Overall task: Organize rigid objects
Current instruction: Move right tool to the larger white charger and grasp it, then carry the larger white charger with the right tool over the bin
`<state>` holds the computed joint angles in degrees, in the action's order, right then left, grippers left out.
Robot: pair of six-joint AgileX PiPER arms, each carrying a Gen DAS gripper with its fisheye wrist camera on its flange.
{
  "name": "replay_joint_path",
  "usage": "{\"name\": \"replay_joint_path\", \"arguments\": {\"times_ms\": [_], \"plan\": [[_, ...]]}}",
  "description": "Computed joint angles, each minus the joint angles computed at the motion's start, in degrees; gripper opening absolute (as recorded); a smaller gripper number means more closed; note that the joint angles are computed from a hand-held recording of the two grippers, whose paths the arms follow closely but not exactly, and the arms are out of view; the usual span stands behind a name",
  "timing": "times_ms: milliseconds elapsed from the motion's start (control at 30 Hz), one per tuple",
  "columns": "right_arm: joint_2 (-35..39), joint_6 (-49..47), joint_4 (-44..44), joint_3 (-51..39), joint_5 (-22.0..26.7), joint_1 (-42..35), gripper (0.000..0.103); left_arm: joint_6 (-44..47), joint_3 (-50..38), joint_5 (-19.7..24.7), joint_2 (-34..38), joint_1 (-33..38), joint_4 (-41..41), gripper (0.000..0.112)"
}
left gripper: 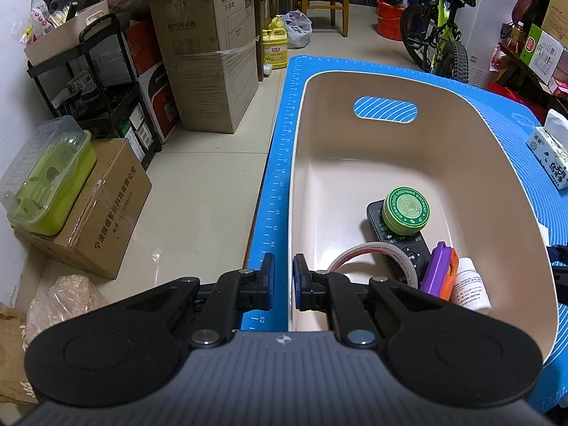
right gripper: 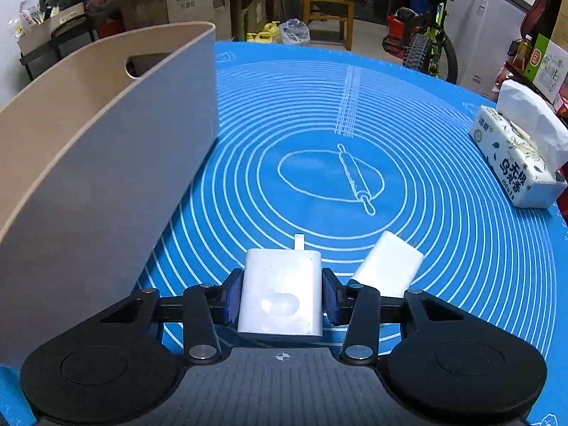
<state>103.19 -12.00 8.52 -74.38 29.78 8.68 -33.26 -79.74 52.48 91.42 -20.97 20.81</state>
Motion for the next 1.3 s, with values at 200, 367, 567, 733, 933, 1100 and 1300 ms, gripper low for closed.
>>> {"name": "replay_joint_path", "arguments": {"times_ms": [200, 367, 567, 733, 933, 1100, 1300], "plan": [[-2.78, 1.31, -0.58, -0.68, -0.06, 0.10, 0.051, -0.05, -0.09, 0.04, 0.02, -0.04, -0.04, 0.013], [-4.84, 0.12, 1.38, -3.32, 0.28, 0.25, 0.051, -0.27, -0.27, 0.20, 0.03, -0.22, -0.06, 0.013], [-5.94, -4.30, 6.54, -8.87, 2.74, 1.69, 0.051, -0.44, -0.25, 0.09, 0.03, -0.28, -0.04, 0.013], [-4.89, -9.78, 10.51, -14.17, 6.68, 4.83, 0.051, 0.06, -0.23, 0.02, -0.08, 0.12, -0.31, 0.013], [1.14, -10.21, 7.43, -23.71, 13.48, 10.67, 0.051, 0.12, -0.23, -0.05, -0.09, 0.17, -0.49, 0.013], [7.80, -7.81, 3.52, -32.75, 19.87, 14.79, 0.051, 0.56, -0.09, -0.14, -0.33, 0.49, -0.83, 0.013], [14.11, -4.96, -1.29, -40.54, 26.52, 17.79, 0.051, 0.80, -0.09, -0.23, -0.36, 0.71, -1.11, 0.014]]}}
